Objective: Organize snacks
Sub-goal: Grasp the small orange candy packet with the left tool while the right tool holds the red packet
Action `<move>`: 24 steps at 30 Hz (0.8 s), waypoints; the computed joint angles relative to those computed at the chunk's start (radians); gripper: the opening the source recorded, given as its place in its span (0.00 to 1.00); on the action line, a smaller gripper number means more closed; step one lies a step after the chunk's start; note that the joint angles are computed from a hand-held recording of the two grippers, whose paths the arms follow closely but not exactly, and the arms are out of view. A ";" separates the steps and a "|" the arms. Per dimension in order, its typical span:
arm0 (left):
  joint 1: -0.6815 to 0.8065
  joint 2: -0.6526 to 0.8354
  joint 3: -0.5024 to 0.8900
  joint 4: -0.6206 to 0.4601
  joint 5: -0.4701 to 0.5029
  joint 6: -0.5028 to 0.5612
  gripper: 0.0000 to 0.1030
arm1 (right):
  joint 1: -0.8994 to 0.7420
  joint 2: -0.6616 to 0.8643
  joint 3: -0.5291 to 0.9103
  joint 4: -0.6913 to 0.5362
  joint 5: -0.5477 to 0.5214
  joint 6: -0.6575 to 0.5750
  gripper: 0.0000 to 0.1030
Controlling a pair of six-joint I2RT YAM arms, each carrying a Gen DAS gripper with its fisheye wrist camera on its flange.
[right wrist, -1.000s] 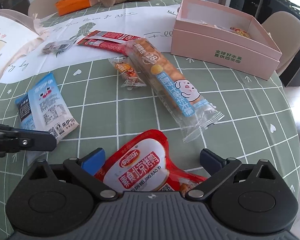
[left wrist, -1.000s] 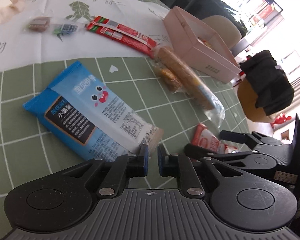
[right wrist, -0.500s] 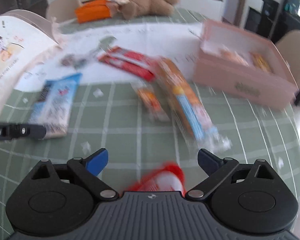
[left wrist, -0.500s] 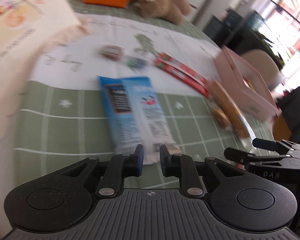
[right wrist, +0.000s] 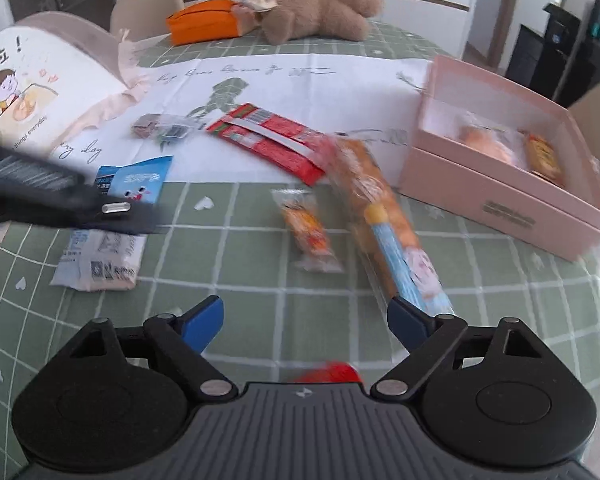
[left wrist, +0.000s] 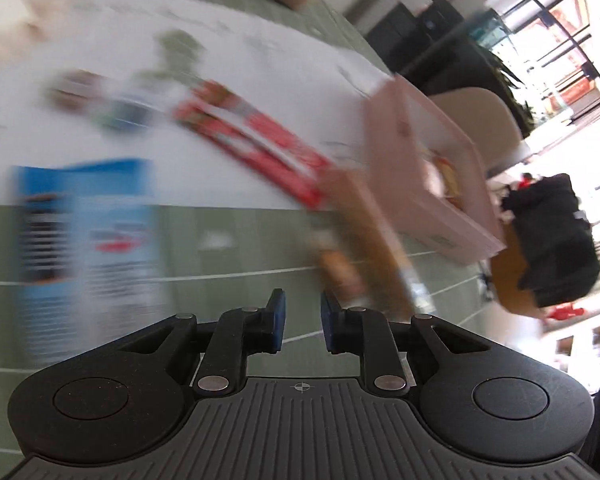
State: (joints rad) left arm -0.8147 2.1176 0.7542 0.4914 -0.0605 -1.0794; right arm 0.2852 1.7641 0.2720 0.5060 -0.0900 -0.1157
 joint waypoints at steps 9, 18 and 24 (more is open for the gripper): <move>-0.048 0.204 0.412 -0.357 -0.134 0.142 0.37 | -0.237 -0.031 -0.106 0.052 -0.053 -0.102 0.87; -0.082 0.234 0.537 -0.542 -0.185 0.275 0.36 | -0.354 -0.018 -0.110 0.014 -0.133 -0.138 0.87; -0.109 0.256 0.583 -0.668 -0.319 0.303 0.35 | -0.344 -0.040 -0.125 0.012 -0.123 -0.145 0.87</move>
